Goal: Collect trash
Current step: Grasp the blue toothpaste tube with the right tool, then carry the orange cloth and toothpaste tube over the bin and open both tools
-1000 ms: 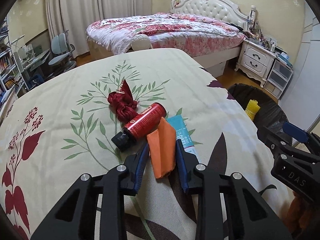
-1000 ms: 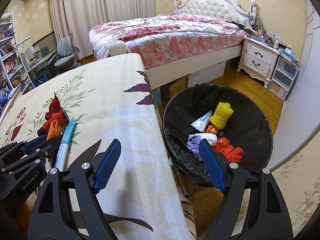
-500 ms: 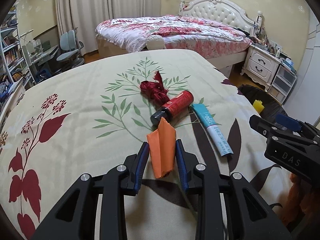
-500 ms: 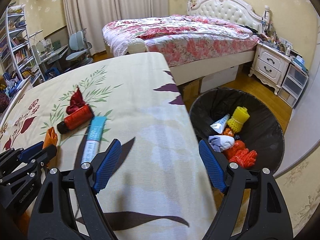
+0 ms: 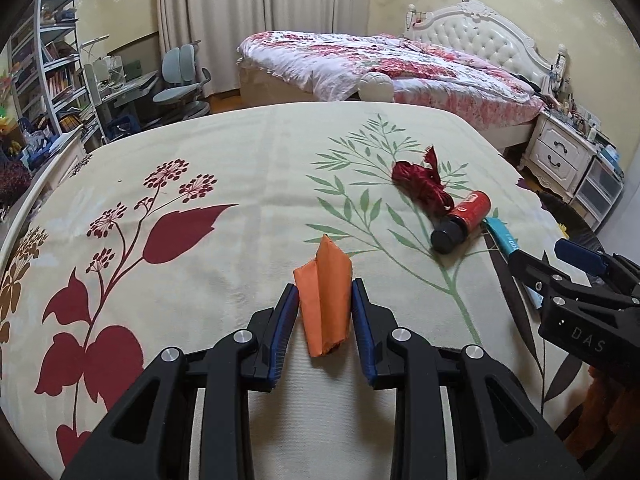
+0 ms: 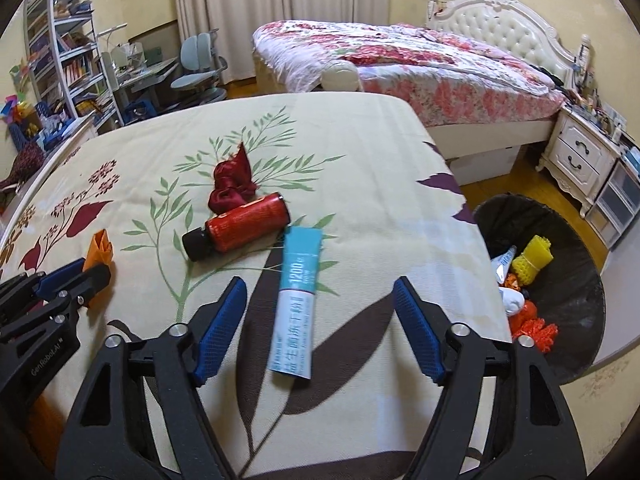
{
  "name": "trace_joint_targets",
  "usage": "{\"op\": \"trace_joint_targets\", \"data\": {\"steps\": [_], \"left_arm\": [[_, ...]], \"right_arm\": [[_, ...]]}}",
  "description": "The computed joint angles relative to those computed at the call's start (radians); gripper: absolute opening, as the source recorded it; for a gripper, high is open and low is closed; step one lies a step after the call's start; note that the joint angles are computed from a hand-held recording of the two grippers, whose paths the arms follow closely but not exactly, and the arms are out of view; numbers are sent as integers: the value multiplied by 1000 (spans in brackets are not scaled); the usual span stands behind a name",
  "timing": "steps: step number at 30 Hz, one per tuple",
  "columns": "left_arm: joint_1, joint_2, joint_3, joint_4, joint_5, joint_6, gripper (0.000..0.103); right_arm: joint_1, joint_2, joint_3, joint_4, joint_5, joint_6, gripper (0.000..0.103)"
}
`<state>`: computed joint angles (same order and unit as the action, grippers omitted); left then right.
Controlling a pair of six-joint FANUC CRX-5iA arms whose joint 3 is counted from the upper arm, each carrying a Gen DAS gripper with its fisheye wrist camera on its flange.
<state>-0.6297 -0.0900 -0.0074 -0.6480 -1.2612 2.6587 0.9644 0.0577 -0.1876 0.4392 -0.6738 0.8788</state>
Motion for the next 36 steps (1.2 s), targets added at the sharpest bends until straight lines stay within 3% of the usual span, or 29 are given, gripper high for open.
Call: {"op": "trace_joint_targets", "data": {"steps": [9,36], "left_arm": [[4,-9,-9,1,7,5,30],[-54,44,59,-30,5,8,30]], "right_arm": [[8,11,19,-31,-38,45,19],[-29,-91,-82,25,17,-55,18]]}}
